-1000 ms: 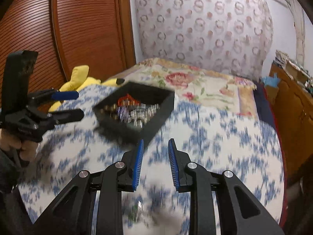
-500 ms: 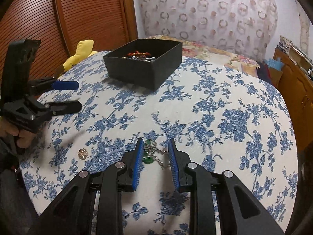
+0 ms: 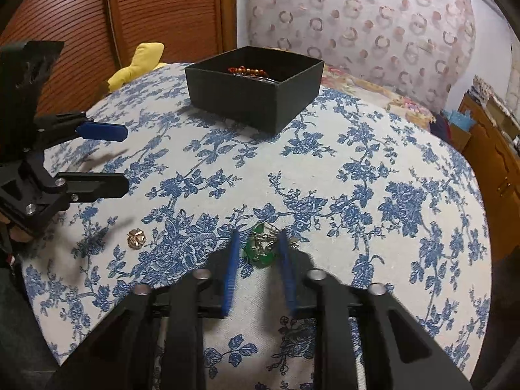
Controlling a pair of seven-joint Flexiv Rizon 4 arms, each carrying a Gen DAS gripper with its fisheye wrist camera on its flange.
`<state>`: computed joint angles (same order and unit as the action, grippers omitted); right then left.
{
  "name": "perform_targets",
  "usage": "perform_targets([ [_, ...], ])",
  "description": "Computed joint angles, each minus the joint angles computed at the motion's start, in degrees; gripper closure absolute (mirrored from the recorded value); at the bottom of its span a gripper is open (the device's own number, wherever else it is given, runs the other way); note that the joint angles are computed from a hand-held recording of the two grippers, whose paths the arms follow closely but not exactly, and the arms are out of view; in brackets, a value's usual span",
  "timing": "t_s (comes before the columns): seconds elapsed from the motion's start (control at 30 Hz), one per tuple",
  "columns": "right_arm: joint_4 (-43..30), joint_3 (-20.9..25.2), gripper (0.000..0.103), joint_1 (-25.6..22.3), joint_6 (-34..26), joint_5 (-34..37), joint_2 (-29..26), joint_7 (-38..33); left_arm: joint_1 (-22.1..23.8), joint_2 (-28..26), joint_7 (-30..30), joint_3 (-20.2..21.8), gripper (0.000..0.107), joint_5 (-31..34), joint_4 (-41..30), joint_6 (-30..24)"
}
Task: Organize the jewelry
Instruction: 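Grasp the green pendant chain with the right tool while the left grasps the gold flower earring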
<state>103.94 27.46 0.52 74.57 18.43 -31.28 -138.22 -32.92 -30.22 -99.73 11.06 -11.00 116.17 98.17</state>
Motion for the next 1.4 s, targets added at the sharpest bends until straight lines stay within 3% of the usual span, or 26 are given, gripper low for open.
perform_targets([
  [0.47,0.2,3.1,0.085,-4.6,0.3,6.4,1.4,-4.1,-1.6,-0.8,1.0,-1.2,0.016,3.6,-2.6,-3.4],
  [0.7,-0.1,2.6,0.085,-4.6,0.0,9.4,2.0,-6.1,-1.7,-1.2,0.3,-1.8,0.036,6.0,-4.1,-6.1],
  [0.77,-0.3,2.4,0.085,-4.5,-0.1,10.0,2.1,-6.6,-3.2,-1.5,-0.7,0.0,0.04,7.1,-4.7,-6.8],
  [0.97,-0.9,1.8,0.085,-4.0,-0.5,11.3,2.3,-7.7,-5.0,-1.6,-2.5,2.1,0.073,10.7,-5.8,-7.9],
  [1.03,-1.1,1.6,0.085,-3.8,-0.6,11.7,2.4,-8.0,-4.5,-1.6,-2.6,1.5,0.093,11.7,-6.0,-7.8],
  [1.17,-2.0,1.4,0.085,-3.6,-1.1,12.4,2.6,-8.5,-1.5,-1.2,-1.9,-1.6,0.093,11.9,-5.5,-7.1],
  [1.4,-5.0,2.8,0.085,-3.8,-2.3,15.6,3.5,-11.8,-0.3,-0.2,-2.2,-1.0,0.093,10.9,-5.3,-5.1],
])
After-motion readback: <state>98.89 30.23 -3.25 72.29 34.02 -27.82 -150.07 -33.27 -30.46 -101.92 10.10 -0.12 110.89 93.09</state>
